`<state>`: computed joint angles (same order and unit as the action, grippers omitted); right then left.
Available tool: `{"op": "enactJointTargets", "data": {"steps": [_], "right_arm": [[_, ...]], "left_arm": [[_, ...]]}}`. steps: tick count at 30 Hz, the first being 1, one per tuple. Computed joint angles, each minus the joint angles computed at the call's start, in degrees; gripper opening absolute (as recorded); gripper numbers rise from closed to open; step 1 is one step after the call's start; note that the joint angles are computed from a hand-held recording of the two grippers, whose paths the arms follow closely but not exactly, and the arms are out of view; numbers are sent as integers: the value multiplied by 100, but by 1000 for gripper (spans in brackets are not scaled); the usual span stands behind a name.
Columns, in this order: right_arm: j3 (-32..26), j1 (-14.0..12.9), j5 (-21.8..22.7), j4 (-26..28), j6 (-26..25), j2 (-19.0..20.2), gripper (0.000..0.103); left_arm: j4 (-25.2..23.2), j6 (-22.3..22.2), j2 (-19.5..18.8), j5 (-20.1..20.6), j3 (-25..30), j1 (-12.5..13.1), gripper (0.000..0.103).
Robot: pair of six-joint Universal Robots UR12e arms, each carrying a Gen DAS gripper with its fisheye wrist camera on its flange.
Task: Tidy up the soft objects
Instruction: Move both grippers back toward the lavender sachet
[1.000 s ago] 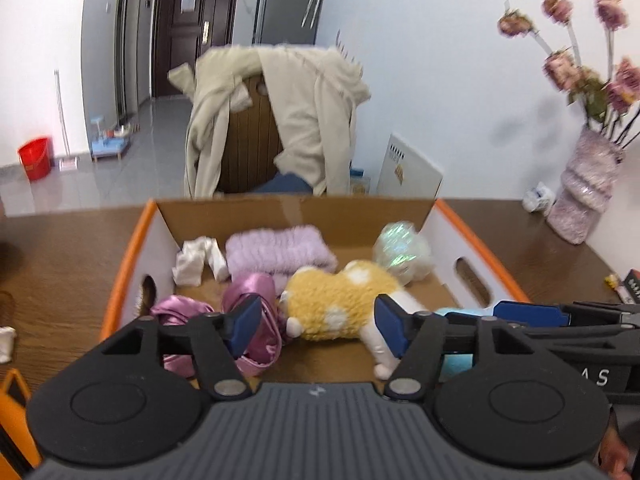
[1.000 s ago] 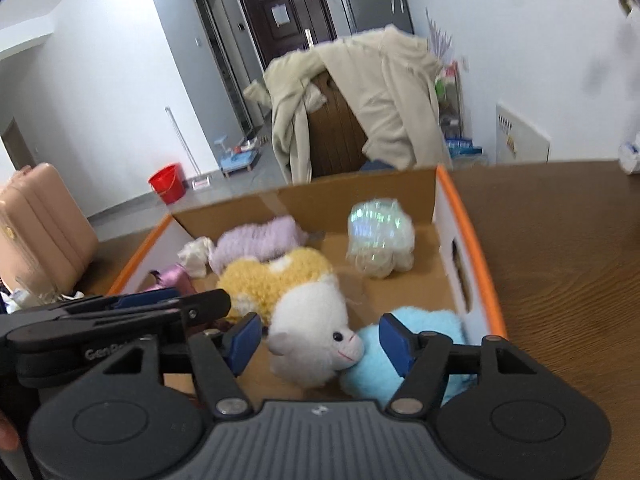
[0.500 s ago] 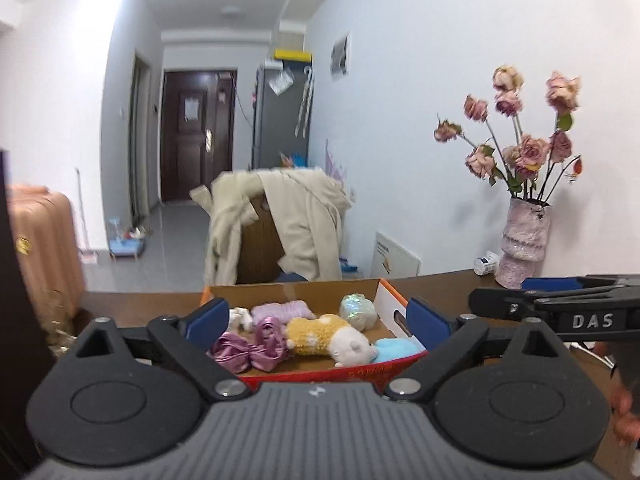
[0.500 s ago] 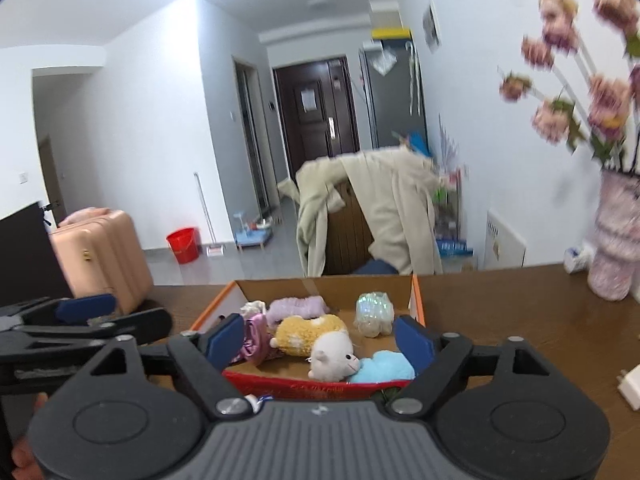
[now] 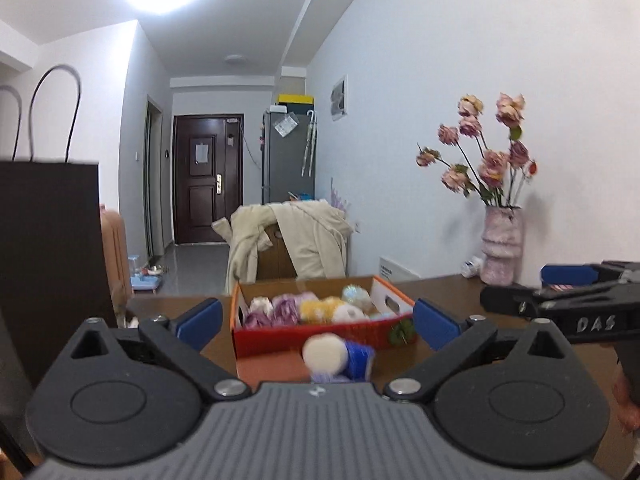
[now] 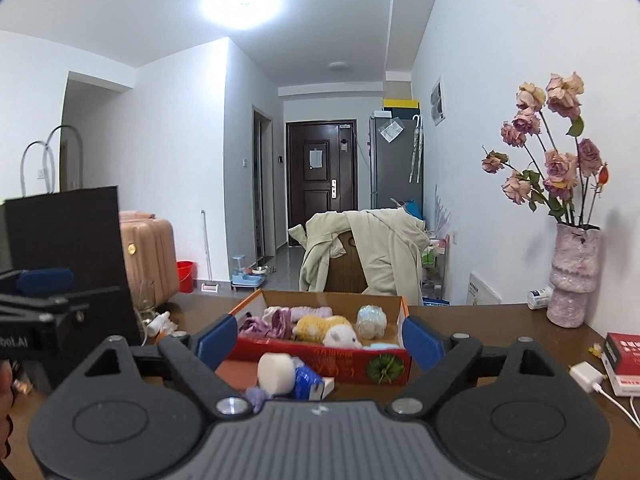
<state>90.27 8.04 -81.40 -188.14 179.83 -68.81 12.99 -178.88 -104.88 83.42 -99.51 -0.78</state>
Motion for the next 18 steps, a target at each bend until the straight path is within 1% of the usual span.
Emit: {"op": "enactJointTargets", "data": {"steps": [2, 5, 8, 10, 12, 15, 18], "right_arm": [[243, 54, -137, -240, 31, -91, 103], [568, 155, -383, -413, -105, -207, 103], [883, 263, -581, -532, -232, -311, 103], [1075, 321, -693, -721, -248, -337, 103], [1202, 363, -769, -843, -226, -345, 103], [1302, 378, -741, -744, -80, -365, 103], [1295, 387, -738, -587, 15, -351, 103]], "left_arm": [[20, -25, 74, -36, -213, 6, 103], [36, -184, 144, 2, -445, 7, 103], [165, -93, 181, -52, -620, 27, 103], [285, -33, 187, 64, -723, 12, 103], [250, -85, 213, 64, -803, 31, 103], [163, -234, 217, 85, -842, 57, 103], [91, -202, 201, 114, -829, 80, 103]]}}
